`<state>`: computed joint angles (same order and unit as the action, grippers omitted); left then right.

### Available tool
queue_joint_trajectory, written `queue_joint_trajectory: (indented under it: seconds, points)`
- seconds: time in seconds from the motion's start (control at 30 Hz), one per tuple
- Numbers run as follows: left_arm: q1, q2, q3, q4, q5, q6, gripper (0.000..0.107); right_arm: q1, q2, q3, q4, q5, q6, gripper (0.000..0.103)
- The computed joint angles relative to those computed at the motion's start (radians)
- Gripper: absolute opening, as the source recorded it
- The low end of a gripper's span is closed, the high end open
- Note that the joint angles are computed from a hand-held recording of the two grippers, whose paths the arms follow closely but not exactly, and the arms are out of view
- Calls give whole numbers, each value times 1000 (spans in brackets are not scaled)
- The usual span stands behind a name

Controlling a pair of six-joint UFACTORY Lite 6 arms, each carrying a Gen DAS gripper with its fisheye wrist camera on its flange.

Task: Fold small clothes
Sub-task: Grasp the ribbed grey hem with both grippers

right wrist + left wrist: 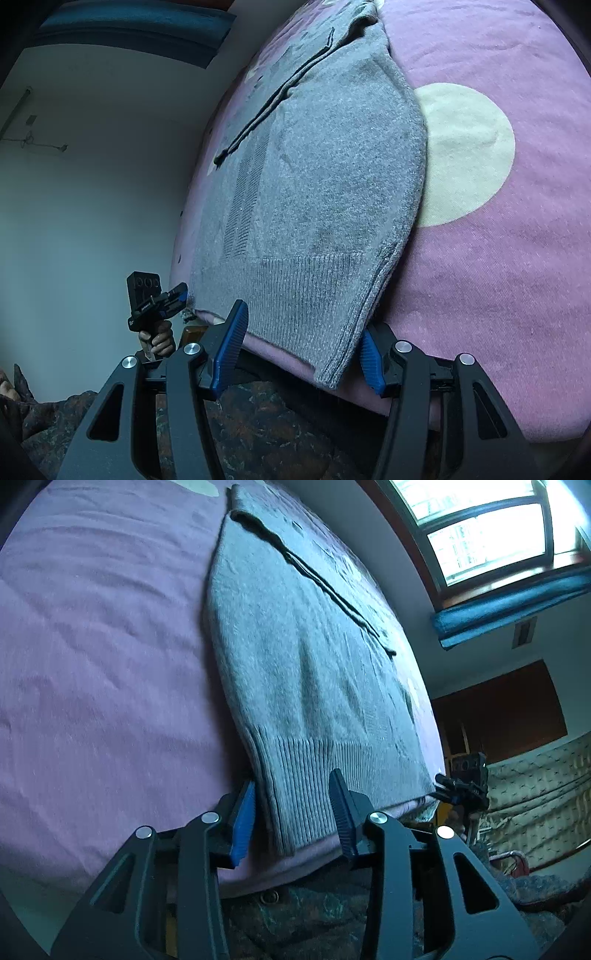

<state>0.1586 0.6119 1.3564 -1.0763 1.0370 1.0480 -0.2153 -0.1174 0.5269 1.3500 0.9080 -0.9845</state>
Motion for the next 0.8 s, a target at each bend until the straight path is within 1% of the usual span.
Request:
queue_joint_trajectory:
  seconds: [0.07,0.13,0.17,0.2,0.23,0.3,0.33,0.37,0.4,0.43,0.53,0.6,0.67,0.77,0.8]
  points:
    - [-4,-23,-21,12,-15,8,35,-9,3,2,-7,8,6,56]
    - [-17,-34,-27,34,-48,0,20,-16,-2,1,-16,11,15,56]
    - [-23,-35,-28,42,-59,-8,16,-19,-7,-3,-22,12,17,56]
    - [-27,-32,-30,49,-70,-10,9,-13,-17,-6,-27,9,26,56]
    - [-31,-33,-30,54,-78,-13,6,-10,-21,-5,-38,7,37,56]
    - [-36,-39,-36,49,-90,-5,6,1,-32,-2,-51,-4,54,55]
    - [-40,-39,-35,46,-97,0,5,12,-31,5,-64,-16,69,43]
    - [-45,-39,-34,44,-103,2,5,16,-22,12,-70,-15,75,28]
    - [-46,-41,-34,45,-106,6,5,19,-18,13,-63,-12,73,21]
    - [-49,-44,-33,43,-108,5,5,21,-16,14,-54,-8,69,11]
    - [-45,-56,-23,19,-96,13,4,30,-39,29,-45,-12,72,9]
    - [-35,-51,12,-8,-68,2,4,20,-49,45,-19,9,60,8]
    - [-32,-27,66,-35,-43,-12,4,-1,-22,95,5,39,43,8]
    - [-47,55,216,-48,-24,-65,4,-26,78,200,27,65,18,8]
    - [-55,118,311,-51,-7,-105,4,-37,122,243,31,72,10,8]
